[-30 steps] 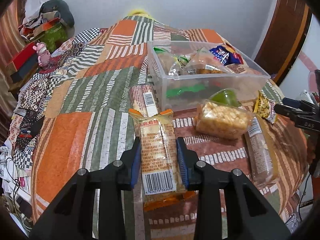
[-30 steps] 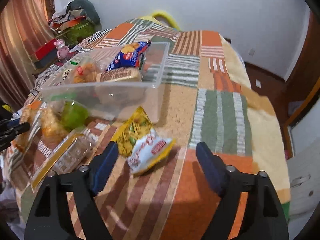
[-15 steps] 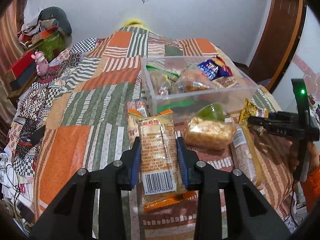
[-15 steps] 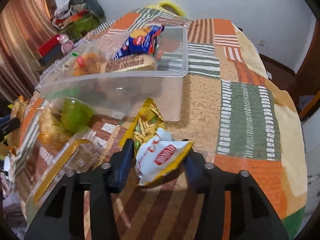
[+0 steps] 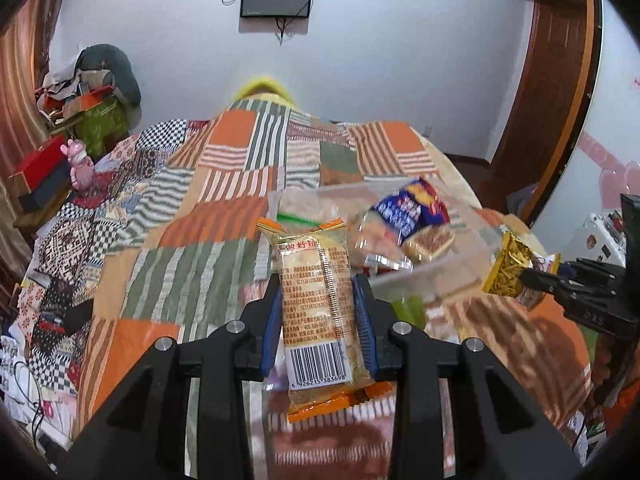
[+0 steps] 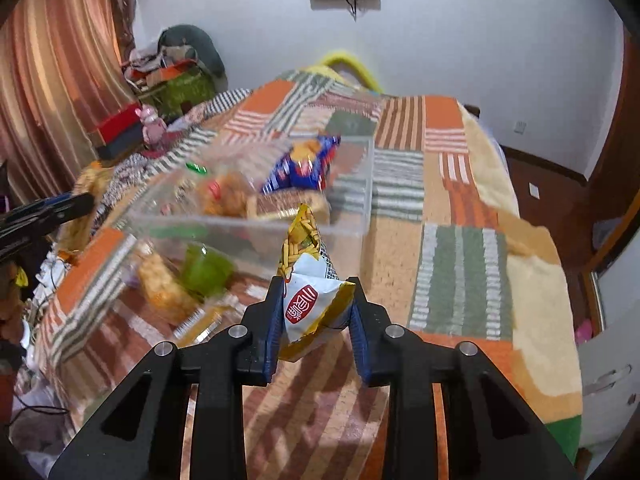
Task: Organize snacks
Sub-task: 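Carry both bags over the clear box and open both tools to drop them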
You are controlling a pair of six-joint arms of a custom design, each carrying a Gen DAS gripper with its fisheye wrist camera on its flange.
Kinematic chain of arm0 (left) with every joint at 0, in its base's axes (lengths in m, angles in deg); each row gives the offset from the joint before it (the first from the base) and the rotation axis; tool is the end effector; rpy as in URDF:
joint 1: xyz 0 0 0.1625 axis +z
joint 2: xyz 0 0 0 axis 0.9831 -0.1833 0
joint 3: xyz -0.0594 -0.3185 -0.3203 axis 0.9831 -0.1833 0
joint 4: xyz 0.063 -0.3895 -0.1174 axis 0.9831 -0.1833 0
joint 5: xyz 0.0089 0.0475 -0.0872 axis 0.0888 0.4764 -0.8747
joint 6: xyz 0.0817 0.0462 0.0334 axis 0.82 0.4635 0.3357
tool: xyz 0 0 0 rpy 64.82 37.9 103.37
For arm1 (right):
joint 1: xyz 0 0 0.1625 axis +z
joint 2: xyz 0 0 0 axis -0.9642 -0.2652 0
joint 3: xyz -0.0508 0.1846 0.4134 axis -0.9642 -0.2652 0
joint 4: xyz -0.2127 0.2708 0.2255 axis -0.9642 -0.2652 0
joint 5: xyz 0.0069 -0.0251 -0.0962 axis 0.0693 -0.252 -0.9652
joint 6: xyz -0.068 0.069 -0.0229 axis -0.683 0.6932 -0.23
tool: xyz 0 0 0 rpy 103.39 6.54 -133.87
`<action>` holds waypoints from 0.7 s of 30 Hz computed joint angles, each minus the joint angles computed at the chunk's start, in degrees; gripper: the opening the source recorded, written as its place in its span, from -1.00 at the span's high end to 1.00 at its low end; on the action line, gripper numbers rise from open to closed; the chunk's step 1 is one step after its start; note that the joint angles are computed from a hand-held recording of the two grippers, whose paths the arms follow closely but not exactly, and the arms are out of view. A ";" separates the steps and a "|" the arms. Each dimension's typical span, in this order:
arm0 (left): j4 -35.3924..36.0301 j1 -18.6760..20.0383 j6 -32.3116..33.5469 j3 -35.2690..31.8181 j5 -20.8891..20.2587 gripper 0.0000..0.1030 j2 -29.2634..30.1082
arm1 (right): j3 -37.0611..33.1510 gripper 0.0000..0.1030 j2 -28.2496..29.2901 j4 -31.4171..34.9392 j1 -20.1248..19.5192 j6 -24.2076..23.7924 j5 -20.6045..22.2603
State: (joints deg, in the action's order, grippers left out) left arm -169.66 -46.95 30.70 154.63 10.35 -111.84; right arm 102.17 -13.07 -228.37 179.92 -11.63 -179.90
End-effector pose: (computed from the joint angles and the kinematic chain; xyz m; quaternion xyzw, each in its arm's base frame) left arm -0.2852 -0.4382 0.2032 0.1640 0.8640 -0.3749 0.2934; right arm 0.2032 -0.4163 0.2779 0.2575 -0.8935 0.2623 0.2580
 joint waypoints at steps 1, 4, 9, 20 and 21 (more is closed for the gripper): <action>-1.20 0.46 1.09 -0.69 -0.09 0.35 0.70 | -0.22 0.47 0.01 -0.31 0.02 -0.03 0.44; -3.90 1.54 3.87 -2.44 0.21 0.35 2.58 | -1.97 0.47 0.73 -1.12 0.25 0.14 1.61; -6.63 3.90 7.77 -5.80 -0.26 0.35 5.95 | -4.37 0.47 4.28 -6.43 1.10 0.03 -0.26; -8.12 9.52 13.37 -11.24 -4.25 0.35 11.59 | -9.15 0.47 12.23 -9.59 -0.68 0.82 -3.31; -8.25 9.71 13.72 -11.43 -4.11 0.35 12.02 | -9.19 0.47 12.66 -9.82 -0.72 0.29 -3.58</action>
State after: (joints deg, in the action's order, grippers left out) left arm -177.92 -37.24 44.42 143.20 6.24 -99.82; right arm 92.98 -0.41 -238.19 179.20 -11.34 -183.49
